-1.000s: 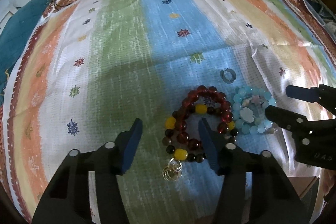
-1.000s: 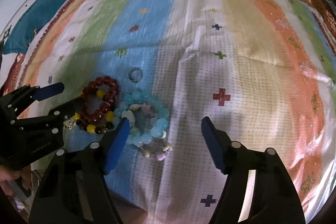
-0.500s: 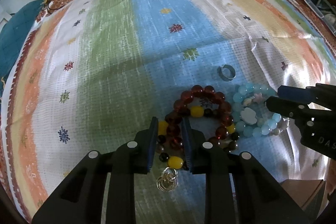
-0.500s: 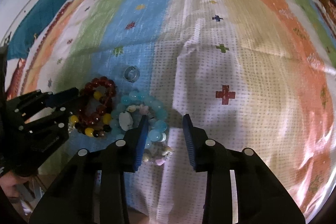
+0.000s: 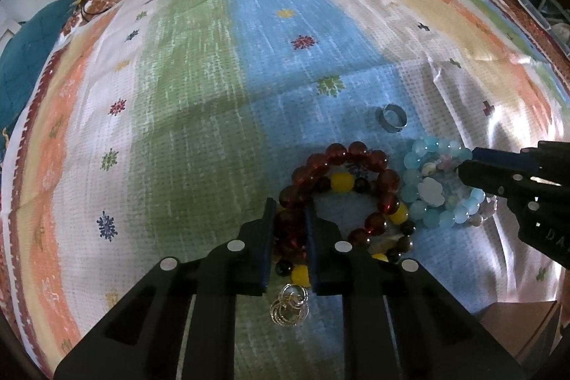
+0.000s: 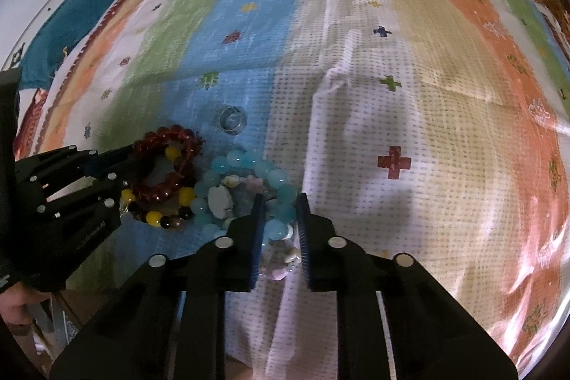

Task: Organize jewelry
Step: 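Grasp the red bead bracelet with left tool while right tool grasps blue bracelet, then lift both bracelets over the silver tin and open both tools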

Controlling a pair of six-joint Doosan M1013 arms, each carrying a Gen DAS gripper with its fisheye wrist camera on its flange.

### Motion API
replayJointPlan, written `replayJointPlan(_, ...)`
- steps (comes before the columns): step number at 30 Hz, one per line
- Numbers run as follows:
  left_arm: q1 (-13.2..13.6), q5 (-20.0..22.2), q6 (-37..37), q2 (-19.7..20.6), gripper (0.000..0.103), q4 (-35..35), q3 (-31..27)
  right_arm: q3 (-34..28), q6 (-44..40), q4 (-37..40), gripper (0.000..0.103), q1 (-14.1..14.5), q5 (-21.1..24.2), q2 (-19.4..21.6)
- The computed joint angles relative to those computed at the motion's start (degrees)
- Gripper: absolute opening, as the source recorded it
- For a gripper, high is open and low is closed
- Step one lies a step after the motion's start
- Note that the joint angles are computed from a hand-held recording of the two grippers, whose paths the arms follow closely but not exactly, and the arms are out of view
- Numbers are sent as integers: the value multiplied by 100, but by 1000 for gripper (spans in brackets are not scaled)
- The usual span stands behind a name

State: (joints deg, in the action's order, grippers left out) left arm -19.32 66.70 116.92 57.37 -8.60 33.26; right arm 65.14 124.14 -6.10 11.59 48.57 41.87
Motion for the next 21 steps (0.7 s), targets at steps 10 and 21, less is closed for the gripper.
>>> replayJointPlan(10,36,-203,2,-180,14,-99,249,23,76,-244,12,44,-3,-61)
replayJointPlan(21,91,-410,25,-429,13,-252,564,86,64,-425,12,94,-52,-157)
